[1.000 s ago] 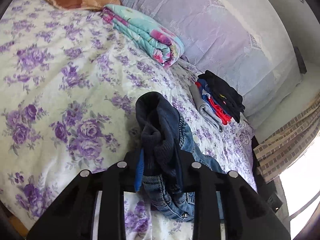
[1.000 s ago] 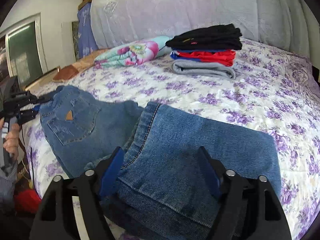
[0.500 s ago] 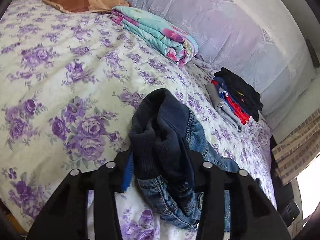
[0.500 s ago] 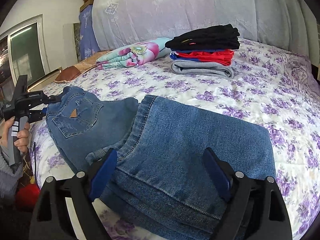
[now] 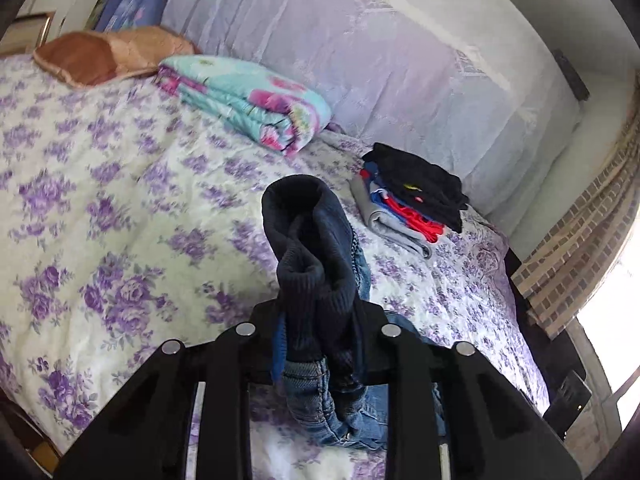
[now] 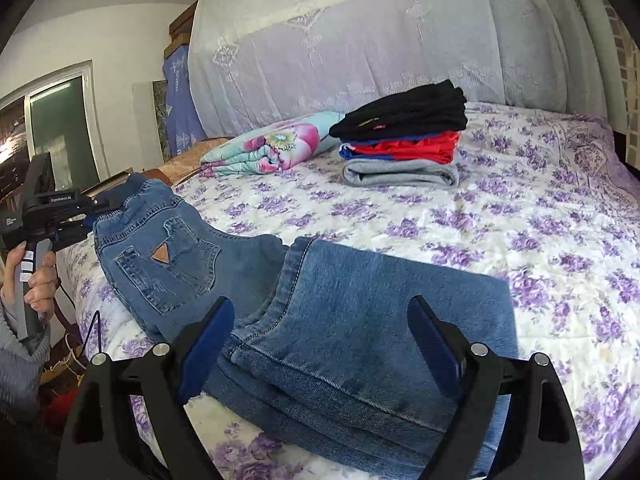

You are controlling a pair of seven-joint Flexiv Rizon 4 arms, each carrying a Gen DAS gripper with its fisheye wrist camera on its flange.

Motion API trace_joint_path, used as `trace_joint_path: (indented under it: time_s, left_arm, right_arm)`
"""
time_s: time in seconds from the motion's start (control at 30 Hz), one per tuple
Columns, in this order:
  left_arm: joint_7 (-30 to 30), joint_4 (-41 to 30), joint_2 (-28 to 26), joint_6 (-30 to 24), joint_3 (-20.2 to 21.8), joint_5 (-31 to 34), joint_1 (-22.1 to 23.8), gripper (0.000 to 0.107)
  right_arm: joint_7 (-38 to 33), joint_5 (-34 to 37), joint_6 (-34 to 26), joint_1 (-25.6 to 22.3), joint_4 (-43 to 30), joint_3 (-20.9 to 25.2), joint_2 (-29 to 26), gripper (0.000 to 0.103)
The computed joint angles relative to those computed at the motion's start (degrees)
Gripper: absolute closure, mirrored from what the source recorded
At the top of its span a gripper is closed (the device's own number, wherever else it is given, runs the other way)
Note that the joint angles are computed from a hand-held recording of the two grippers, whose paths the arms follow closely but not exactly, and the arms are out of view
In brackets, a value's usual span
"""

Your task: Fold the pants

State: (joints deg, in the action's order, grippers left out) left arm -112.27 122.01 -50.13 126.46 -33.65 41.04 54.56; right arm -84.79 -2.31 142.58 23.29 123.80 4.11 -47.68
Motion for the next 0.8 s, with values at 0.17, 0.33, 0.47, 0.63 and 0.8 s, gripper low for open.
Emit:
trace_joint_path:
  time_s: [0.17, 0.33, 0.47, 0.63, 0.8]
  left_arm:
    - [1.4, 2.2, 9.4, 4.0, 4.6, -1.5, -9.1, 0.084]
    - [0.9, 0.2, 14.4, 1.5, 5.1, 0.4, -16.7, 0.084]
    - [3.6, -2.2, 15.3, -0.2, 6.4, -0.6, -25.6, 0.084]
    - [11.5, -8.9, 9.0, -9.2, 5.1, -2.7, -36.6, 0.084]
    - [19.3, -17.1, -0.2, -20.9, 11.8, -9.9, -50.1, 0.083]
  right_arm:
    - [-6.8, 4.1, -13.5, 7.1, -0.9, -6.7, 1.0, 0.006]
    - [-6.4, 2.9, -5.0, -0.3, 3.1, -2.4, 3.9, 0.006]
    - [-3.8, 5.8, 0.1, -4.9, 6.1, -2.2, 4.7, 0.006]
    - [4.9, 5.1, 2.4, -12.9, 6.9, -1.1, 2.8, 0.006]
    - [10.6, 1.5, 6.2, -17.6, 7.2, -1.1, 2.1, 0.006]
